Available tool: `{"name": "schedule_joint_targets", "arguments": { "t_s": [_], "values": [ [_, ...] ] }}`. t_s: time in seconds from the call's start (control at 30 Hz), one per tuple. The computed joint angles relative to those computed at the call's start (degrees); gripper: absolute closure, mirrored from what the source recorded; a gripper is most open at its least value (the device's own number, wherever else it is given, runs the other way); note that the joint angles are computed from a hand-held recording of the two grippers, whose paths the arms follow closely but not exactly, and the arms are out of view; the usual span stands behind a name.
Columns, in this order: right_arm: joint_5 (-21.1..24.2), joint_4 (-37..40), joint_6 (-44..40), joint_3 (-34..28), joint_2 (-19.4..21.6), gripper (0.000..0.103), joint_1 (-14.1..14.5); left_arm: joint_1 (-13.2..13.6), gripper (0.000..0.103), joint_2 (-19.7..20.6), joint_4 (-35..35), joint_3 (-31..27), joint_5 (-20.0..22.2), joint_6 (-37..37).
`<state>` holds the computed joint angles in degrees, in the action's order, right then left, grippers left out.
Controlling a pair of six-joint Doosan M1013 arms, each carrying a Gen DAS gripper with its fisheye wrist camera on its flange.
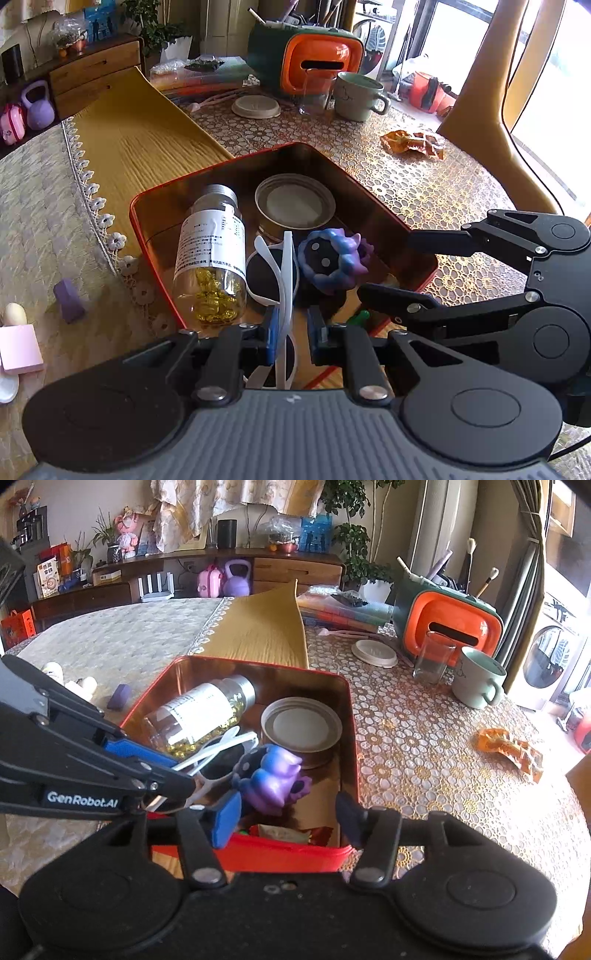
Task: Organize rigid objects
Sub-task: 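Open the left gripper dropping the sunglasses while the right gripper releases the candy into the box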
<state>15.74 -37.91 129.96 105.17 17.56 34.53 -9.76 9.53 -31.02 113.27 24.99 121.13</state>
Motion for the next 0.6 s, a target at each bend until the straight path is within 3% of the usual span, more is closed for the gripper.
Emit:
{"name": "schedule_joint_targets", "arguments": {
  "t_s": [0.1, 0.3, 0.43, 0.6],
  "values": [
    [-0.5, 0.3, 0.2, 0.3, -0.5, 0.042, 0.0, 0.4, 0.086, -0.7, -2.0, 0.5, -0.1, 1.7],
    [-0.8, -0.9, 2.3, 0.7, -1.3, 0.039, 0.4, 0.5, 0.074, -2.6, -3.0, 2.1, -2.8, 3.9],
    [-1.2, -1.8, 3.5, 1.1, -2.0, 0.038, 0.7, 1.0, 0.073, -3.7, -4.8, 2.8, -2.9, 5.4],
    [-2.3, -3.6, 6.2, 1.6, -3.1, 0.029, 1.2, 2.1, 0.070, -5.6, -8.0, 4.1, -3.1, 8.0]
  ]
}}
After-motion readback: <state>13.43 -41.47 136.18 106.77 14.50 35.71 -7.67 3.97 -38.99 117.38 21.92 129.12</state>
